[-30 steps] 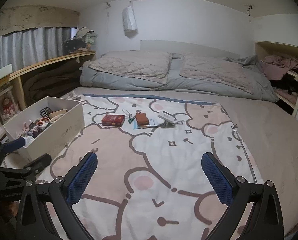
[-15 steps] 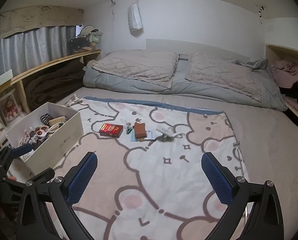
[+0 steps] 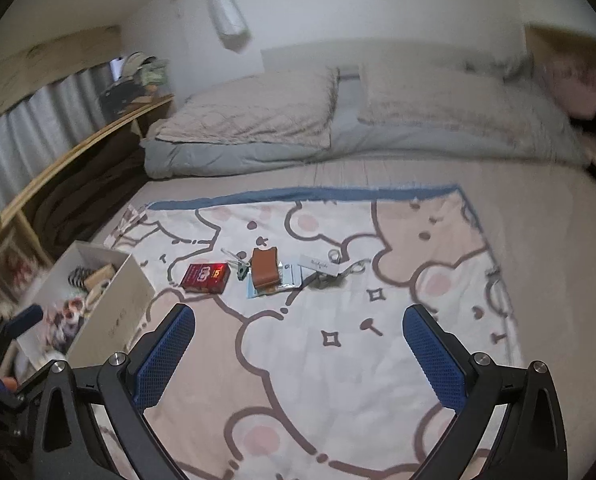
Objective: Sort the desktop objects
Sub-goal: 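Move the left tool toward the red cigarette pack while the right tool approaches the white matchbox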
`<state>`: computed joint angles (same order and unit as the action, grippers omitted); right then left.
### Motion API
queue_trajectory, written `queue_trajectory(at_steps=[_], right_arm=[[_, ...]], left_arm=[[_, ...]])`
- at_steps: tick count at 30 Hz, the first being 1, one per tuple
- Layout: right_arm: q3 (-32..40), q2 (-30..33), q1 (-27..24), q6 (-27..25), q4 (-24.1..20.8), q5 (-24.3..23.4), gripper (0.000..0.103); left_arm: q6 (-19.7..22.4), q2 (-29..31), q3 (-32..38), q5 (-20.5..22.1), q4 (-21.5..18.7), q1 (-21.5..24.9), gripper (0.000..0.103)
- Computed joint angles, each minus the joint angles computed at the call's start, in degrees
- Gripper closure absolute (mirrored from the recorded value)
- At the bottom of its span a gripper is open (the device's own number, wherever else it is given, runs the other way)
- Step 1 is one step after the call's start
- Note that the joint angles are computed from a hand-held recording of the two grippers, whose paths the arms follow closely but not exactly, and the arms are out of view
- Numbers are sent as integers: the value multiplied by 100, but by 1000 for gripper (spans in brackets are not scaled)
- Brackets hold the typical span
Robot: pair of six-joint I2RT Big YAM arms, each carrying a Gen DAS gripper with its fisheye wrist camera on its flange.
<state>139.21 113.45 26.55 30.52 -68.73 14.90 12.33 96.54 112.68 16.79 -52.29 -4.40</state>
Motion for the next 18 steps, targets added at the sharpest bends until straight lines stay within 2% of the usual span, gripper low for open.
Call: queue_trajectory(at_steps=[5, 8, 12, 18], right_arm=[[404, 464, -270, 411, -96, -465, 0], [335, 639, -327, 466, 196, -481, 0], [599, 1010, -377, 488, 254, -515, 0], [1567, 1825, -444, 500, -40, -686, 0]], left_arm=[[-32, 687, 803, -177, -457, -75, 0], [-7, 1078, 1151, -392, -631, -149, 0], [-86, 1537, 1566, -528, -850, -208, 0], [-297, 2117, 2039, -820, -1049, -241, 0]])
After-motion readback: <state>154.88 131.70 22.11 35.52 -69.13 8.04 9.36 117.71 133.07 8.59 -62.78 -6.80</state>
